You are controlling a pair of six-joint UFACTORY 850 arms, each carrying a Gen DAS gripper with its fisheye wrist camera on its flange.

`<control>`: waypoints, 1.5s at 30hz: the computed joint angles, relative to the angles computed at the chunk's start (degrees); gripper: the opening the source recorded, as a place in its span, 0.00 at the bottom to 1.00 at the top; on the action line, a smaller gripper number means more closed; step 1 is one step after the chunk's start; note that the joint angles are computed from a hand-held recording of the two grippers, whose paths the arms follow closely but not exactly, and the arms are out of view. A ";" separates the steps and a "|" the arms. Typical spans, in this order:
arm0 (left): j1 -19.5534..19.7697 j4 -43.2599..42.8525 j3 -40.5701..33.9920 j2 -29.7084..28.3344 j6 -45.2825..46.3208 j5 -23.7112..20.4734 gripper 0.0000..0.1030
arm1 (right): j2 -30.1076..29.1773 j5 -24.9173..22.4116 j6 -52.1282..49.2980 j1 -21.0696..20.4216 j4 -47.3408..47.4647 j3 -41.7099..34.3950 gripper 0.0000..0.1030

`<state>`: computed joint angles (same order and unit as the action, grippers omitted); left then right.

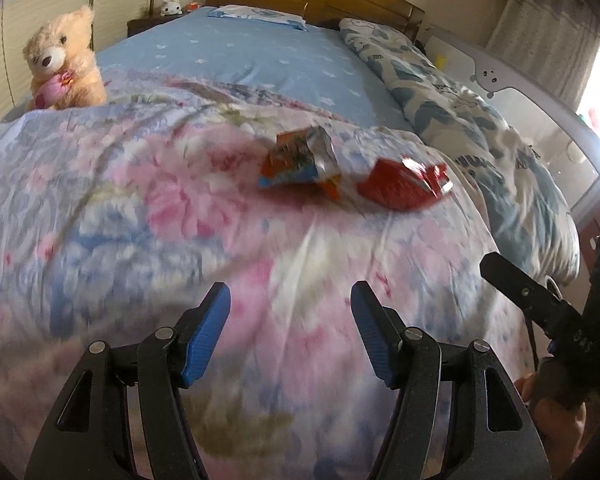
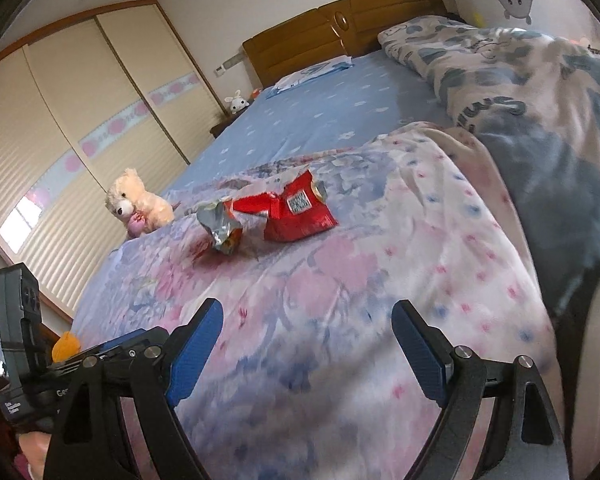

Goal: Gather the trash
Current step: 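Move both open tools back toward the red wrapper and foil wrapper, then grasp the foil snack wrapper with the left tool while the right tool grasps the red wrapper, then carry the orange foil wrapper and red chip bag over the trash bin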

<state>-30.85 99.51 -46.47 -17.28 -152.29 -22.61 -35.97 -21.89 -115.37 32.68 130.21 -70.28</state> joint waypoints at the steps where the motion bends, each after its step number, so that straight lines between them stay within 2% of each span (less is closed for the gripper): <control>1: 0.58 0.34 -0.42 -0.28 0.13 0.22 0.62 | -0.93 0.19 1.47 0.03 -1.50 -1.42 0.85; 10: 6.09 5.70 -5.33 -3.63 -1.11 3.05 0.63 | -7.85 1.51 14.01 -0.09 -13.36 -11.91 0.85; 13: 7.51 5.64 -7.45 -5.35 0.38 4.17 0.63 | -10.06 1.70 20.24 -0.17 -18.99 -15.30 0.85; 18: 9.34 5.91 -10.77 -8.27 2.29 5.73 0.63 | -12.43 1.66 24.98 -0.05 -24.02 -19.14 0.83; 21: 9.53 6.31 -12.02 -9.52 3.56 5.65 0.62 | -13.70 1.69 29.76 -0.10 -29.19 -21.24 0.63; 22: 9.55 6.12 -12.27 -9.79 4.22 5.53 0.55 | -14.09 1.59 31.85 -0.13 -31.23 -21.85 0.52; 23: 9.59 5.79 -12.65 -10.16 5.13 5.76 0.45 | -14.44 1.21 33.91 -0.22 -33.10 -22.31 0.46; 24: 9.69 6.04 -12.97 -10.56 5.33 6.53 0.38 | -14.55 1.10 34.40 -0.25 -33.48 -22.44 0.45; 25: 9.85 6.06 -13.22 -10.88 5.62 7.39 0.24 | -14.37 0.94 33.55 -0.30 -32.67 -22.18 0.43; 26: 9.86 5.79 -13.38 -11.09 5.98 7.70 0.19 | -14.17 0.73 32.39 -0.29 -31.63 -21.90 0.37; 27: 9.47 5.46 -13.26 -11.08 6.49 6.92 0.18 | -13.82 0.67 31.05 -0.28 -30.57 -21.37 0.37; 29: 8.84 5.23 -12.94 -10.76 6.97 6.09 0.06 | -13.51 0.67 30.00 -0.24 -29.60 -20.89 0.34; 31: 8.38 6.31 -12.15 -10.01 5.55 6.12 0.02 | -12.83 0.27 28.71 -0.30 -28.13 -19.83 0.34; 38: 5.09 9.22 -8.14 -6.68 -0.03 5.01 0.01 | -7.79 -1.38 20.63 -0.70 -20.42 -12.52 0.29; 45: -0.08 6.57 -5.22 -3.78 0.41 2.31 0.01 | -0.95 -3.63 11.41 -1.49 -11.46 -2.35 0.26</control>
